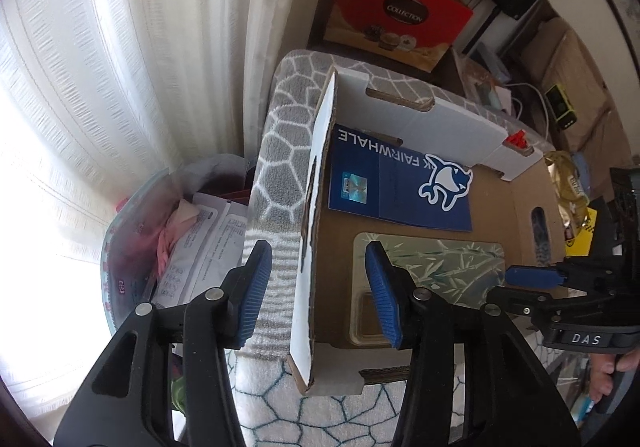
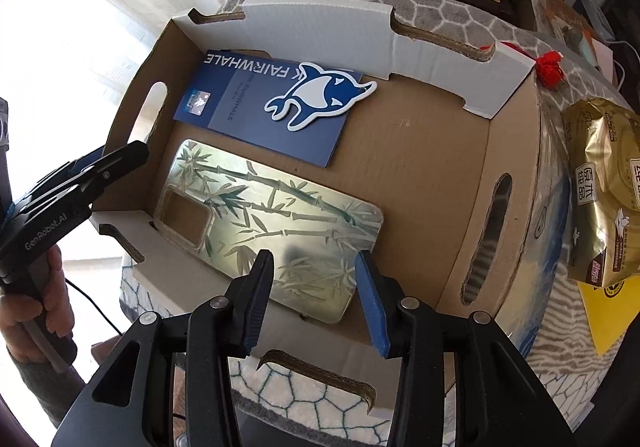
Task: Organize objects
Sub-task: 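Open the left tool off the box wall and hold both tools above the box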
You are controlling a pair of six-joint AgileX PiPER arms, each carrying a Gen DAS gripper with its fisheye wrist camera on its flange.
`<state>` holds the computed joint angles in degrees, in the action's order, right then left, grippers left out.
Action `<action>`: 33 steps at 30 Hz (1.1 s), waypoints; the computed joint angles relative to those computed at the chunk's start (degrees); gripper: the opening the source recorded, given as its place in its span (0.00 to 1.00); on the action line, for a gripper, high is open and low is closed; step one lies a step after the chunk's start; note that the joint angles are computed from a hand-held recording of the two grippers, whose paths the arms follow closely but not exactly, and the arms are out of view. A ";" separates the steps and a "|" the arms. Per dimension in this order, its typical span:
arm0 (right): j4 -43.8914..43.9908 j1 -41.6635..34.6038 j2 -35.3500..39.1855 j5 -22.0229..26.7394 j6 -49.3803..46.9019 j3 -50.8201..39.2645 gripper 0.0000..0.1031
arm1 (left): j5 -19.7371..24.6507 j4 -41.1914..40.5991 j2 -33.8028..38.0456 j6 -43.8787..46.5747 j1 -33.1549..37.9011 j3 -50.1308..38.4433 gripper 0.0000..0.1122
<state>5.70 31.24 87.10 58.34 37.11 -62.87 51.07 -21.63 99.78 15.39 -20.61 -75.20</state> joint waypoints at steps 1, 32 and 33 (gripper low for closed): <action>-0.53 0.30 0.18 0.12 0.66 -0.30 0.43 | 0.63 -0.47 0.30 0.29 -0.06 -0.35 0.38; -6.84 6.22 12.30 8.20 10.82 -12.34 0.73 | 1.24 1.11 -0.48 -3.36 -0.89 0.35 0.18; -6.74 6.12 12.51 8.41 10.99 -12.68 0.72 | 1.08 1.50 -0.56 -3.73 -1.13 0.42 0.18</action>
